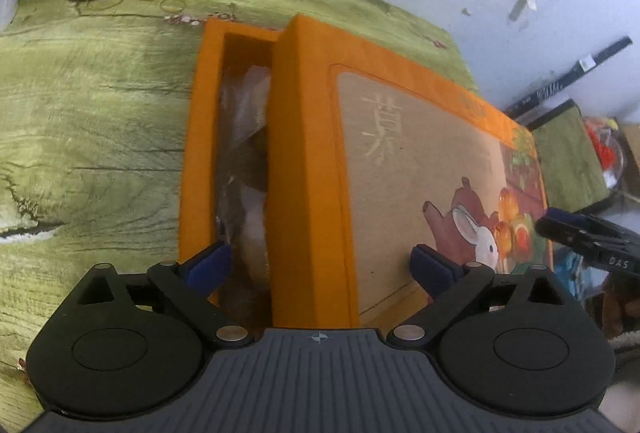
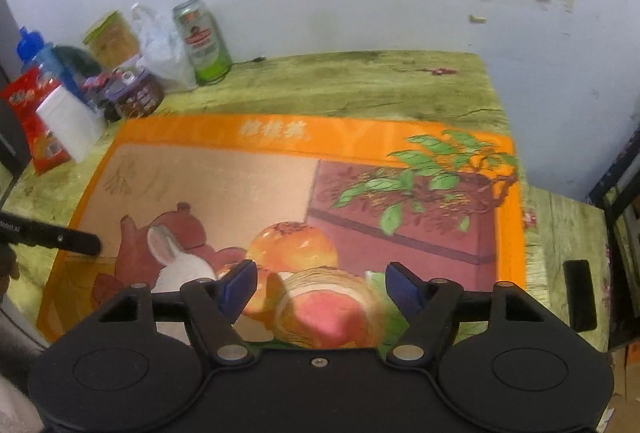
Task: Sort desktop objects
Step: 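Lift the lid up off the box base with both grippers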
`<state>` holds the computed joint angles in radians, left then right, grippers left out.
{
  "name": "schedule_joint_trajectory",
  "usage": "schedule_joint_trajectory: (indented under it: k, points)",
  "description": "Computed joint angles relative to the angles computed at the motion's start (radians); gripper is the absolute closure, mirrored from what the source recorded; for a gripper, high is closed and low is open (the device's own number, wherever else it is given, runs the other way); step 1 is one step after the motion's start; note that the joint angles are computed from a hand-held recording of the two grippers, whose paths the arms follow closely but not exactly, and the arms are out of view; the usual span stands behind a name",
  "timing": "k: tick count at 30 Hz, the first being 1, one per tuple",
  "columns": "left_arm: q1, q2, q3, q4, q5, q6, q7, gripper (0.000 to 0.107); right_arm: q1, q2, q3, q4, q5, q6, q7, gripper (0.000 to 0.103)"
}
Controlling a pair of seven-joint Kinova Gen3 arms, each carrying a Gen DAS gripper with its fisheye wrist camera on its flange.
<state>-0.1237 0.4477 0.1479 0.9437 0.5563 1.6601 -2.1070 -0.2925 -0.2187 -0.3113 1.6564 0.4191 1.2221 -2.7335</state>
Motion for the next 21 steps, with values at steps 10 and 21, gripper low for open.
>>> schedule_joint_trajectory:
  k: [10,21]
  points:
    - [0.025,-0.001,0.0,-0.015,-0.03,0.014,-0.015,0.006,0.116,-0.163,-0.008,0.156,-0.021,0.048,-0.233,0.007]
    - [0.047,-0.015,-0.003,-0.006,-0.059,0.006,-0.024,0.005,0.218,-0.302,0.126,0.385,-0.236,-0.229,-0.202,0.005]
